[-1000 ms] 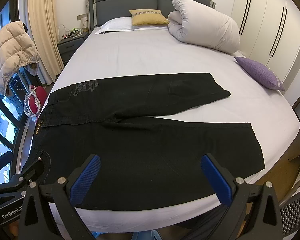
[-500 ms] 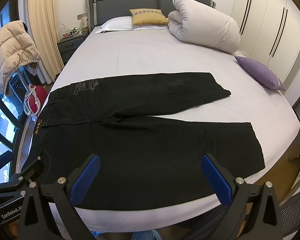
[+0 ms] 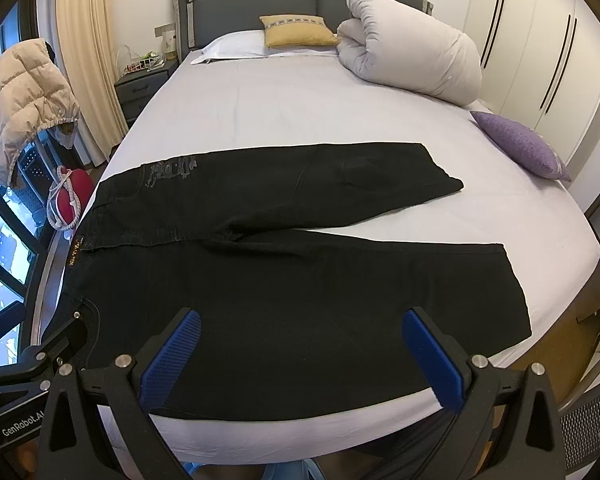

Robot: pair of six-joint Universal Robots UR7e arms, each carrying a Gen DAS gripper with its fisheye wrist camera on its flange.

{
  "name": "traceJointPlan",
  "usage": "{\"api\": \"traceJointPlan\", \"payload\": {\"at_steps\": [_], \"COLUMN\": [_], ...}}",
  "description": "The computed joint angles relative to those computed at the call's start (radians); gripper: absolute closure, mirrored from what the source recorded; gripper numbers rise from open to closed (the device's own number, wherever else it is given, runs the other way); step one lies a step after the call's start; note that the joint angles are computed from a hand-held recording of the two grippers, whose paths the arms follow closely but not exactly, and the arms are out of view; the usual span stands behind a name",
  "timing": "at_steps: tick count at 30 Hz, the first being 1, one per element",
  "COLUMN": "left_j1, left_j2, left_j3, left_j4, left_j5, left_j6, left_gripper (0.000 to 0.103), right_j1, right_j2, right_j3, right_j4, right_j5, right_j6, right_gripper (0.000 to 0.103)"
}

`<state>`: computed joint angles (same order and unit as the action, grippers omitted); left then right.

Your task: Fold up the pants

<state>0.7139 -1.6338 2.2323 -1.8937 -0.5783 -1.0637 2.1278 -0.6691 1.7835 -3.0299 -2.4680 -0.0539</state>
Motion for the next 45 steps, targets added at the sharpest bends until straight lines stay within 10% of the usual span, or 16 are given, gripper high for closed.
{"api": "traceJointPlan", "payload": {"at_steps": [14, 24, 28, 33, 38, 45], "left_j1": [0.024, 0.239, 0.287, 0.43, 0.56, 0.735], "left_j2": [0.01, 0.073, 0.129, 0.203, 0.334, 0.606], "left_j3": [0.028, -0.003, -0.012, -0.195, -0.43, -0.979], "left_j4": [-0.153, -0.684, -0.888, -0.751, -0.788, -0.395], "left_j5": [0.054, -0.169, -0.111, -0.145, -0.229, -0.452], "left_j6": [0.133, 0.697, 0.804, 0.823, 1.129, 1.365], "left_gripper": [0.0, 0.0, 0.0, 0.0, 0.0, 0.0], "right_j1": [-0.013, -0.065, -0.092, -0.117, -0.143, -0.192], "right_j2": [0.029, 0.075, 0.1, 0.153, 0.186, 0.197], "right_j3": [-0.064, -0.156, -0.219, -0.309, -0.367, -0.412], "right_j4": [0.088, 0.049, 0.049, 0.041, 0.069, 0.194], "right_j5": [0.003, 0.134, 0.223, 0.277, 0.329, 0.421], "right_j6": [0.017, -0.119, -0.187, -0.28, -0.347, -0.361], "right_gripper": [0.0, 0.0, 0.0, 0.0, 0.001, 0.024]}}
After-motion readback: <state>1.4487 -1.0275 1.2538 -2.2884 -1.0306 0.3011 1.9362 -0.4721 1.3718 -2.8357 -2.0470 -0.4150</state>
